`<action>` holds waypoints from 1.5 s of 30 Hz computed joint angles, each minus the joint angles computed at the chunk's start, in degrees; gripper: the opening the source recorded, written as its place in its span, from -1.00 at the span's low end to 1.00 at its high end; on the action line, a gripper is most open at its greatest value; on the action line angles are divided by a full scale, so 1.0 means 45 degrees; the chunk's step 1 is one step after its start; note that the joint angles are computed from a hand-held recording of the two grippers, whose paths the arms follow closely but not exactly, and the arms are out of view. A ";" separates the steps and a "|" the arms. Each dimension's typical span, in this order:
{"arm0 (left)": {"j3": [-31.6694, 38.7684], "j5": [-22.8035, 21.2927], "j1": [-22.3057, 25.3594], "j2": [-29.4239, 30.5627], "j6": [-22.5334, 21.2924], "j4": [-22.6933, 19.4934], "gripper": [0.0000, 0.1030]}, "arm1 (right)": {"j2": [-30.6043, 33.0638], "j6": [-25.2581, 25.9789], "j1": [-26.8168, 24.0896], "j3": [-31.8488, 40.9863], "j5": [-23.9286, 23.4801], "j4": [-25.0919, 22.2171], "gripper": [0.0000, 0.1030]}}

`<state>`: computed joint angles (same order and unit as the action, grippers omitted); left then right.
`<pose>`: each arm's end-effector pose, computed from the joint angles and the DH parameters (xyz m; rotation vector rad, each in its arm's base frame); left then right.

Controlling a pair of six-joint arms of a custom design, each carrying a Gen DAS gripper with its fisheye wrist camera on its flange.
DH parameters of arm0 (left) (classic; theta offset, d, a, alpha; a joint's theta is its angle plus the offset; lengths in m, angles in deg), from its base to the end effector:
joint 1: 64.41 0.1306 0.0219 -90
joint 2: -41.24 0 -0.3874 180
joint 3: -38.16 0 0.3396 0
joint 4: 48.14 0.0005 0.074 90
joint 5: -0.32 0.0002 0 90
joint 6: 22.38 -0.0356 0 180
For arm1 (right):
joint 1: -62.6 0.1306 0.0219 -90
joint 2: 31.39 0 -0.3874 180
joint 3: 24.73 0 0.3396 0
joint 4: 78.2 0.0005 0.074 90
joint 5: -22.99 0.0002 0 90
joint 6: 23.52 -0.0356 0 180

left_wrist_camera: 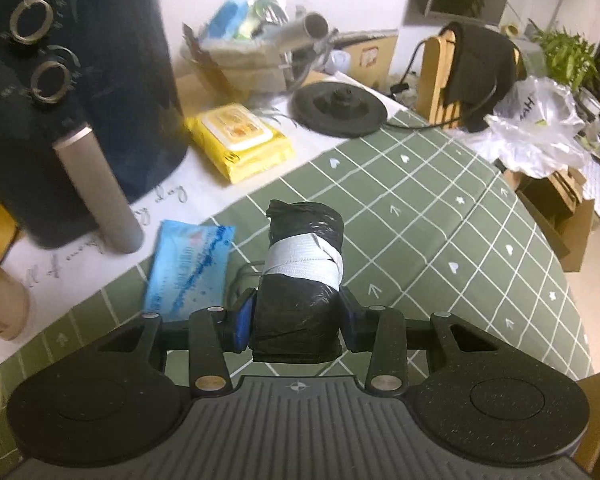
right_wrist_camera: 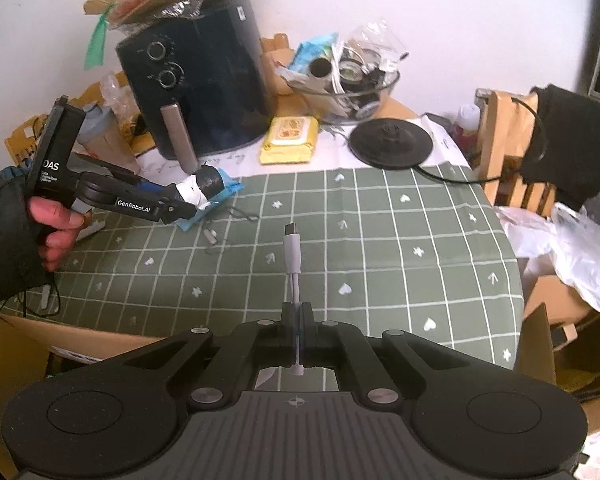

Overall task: Organize soft objects
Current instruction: 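Carry the black roll and the white adapter over the cardboard box with both grippers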

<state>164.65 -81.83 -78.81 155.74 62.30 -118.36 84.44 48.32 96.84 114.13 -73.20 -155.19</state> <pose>0.5528 -0.1475 0.4607 0.4933 2.5430 -0.2355 0.4672 0.3220 0.5236 -0.4057 2.5477 0.4956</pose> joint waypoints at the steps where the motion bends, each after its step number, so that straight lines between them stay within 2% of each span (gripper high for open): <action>1: 0.0020 -0.0125 0.0002 -0.0095 0.0119 -0.0042 -0.20 | 0.0041 0.0032 -0.0005 0.0143 -0.0061 -0.0028 -0.93; 11: -0.0376 -0.0764 0.0227 -0.1287 0.1141 -0.0057 -0.20 | 0.0466 0.0054 0.0082 0.1278 -0.0328 -0.0346 -0.93; 27: -0.1215 -0.1419 0.0319 -0.3715 0.2475 0.0087 -0.20 | 0.0350 0.0442 0.0323 0.1597 -0.1469 -0.0046 -0.93; 38: -0.2016 -0.1767 -0.0300 -0.5289 0.3354 -0.0034 -0.20 | -0.0146 0.0329 0.0637 0.1183 -0.2314 0.0214 -0.93; 45: -0.3031 -0.1999 -0.0882 -0.6230 0.4244 -0.0320 -0.20 | -0.0313 0.0190 0.0791 0.0878 -0.2886 -0.0339 -0.93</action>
<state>151.02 -90.82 -82.77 127.71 81.40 -119.80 83.03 49.18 100.40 118.08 -86.19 -156.72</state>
